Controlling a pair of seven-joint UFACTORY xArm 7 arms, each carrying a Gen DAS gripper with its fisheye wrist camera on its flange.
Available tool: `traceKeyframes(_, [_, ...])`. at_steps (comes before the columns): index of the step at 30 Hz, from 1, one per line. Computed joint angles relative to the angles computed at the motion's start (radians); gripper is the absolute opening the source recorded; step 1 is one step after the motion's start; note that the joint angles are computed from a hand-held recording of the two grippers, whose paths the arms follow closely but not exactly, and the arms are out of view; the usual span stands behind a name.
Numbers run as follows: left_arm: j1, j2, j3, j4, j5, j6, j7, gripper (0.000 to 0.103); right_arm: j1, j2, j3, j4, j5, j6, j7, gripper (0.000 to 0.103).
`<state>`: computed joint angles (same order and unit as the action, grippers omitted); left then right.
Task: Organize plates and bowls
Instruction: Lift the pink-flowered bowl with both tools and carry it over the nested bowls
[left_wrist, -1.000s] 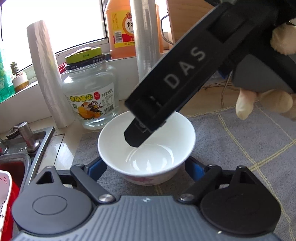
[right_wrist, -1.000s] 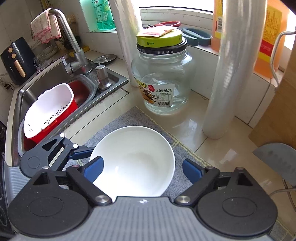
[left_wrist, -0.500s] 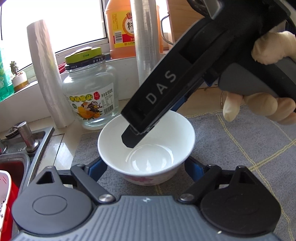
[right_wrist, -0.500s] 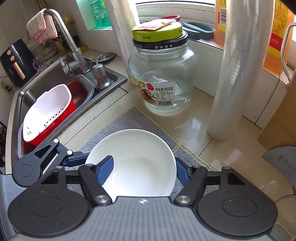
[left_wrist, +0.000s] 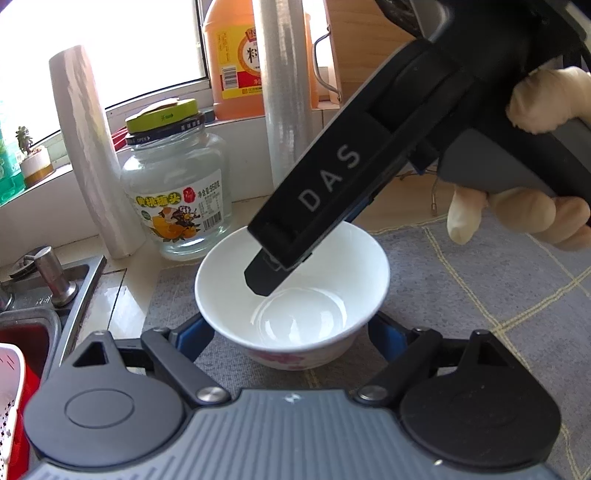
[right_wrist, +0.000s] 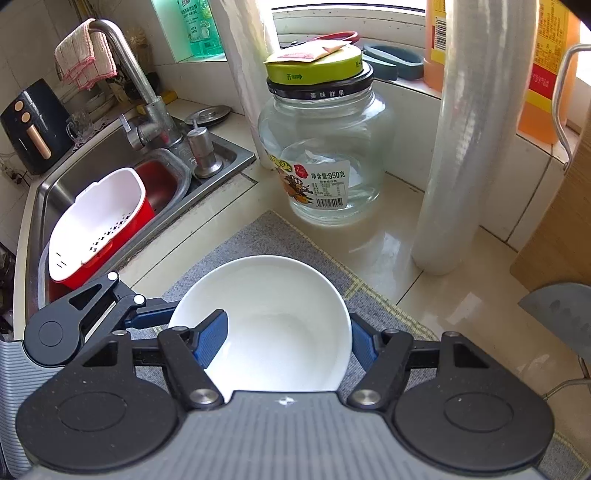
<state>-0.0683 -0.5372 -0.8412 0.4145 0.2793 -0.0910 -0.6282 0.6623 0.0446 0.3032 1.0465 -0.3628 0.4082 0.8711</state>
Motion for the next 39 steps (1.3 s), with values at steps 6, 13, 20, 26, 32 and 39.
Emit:
traceKeyframes(6, [-0.089, -0.025, 0.065, -0.003, 0.006, 0.047, 0.013, 0.09, -0.005, -0.057, 0.012, -0.046, 0.02, -0.02, 0.017, 0.075])
traceKeyframes(13, [-0.25, -0.045, 0.177, 0.003, 0.011, 0.124, 0.028, 0.09, -0.014, -0.144, 0.052, -0.09, 0.042, 0.025, 0.042, 0.075])
traceKeyframes(20, [-0.387, -0.098, 0.234, 0.0, 0.0, 0.199, 0.021, 0.09, -0.027, -0.262, 0.11, -0.154, 0.055, 0.068, 0.108, 0.075])
traceKeyframes(26, [-0.502, -0.137, 0.27, 0.003, -0.023, 0.26, 0.024, 0.09, -0.029, -0.361, 0.155, -0.211, 0.088, 0.114, 0.156, 0.075])
traceKeyframes(32, [-0.559, -0.161, 0.264, 0.014, -0.036, 0.3, 0.011, 0.09, -0.023, -0.447, 0.197, -0.241, 0.111, 0.176, 0.179, 0.075])
traceKeyframes(39, [-0.594, -0.174, 0.246, 0.033, -0.034, 0.329, 0.008, 0.09, -0.014, -0.545, 0.225, -0.285, 0.153, 0.22, 0.196, 0.075])
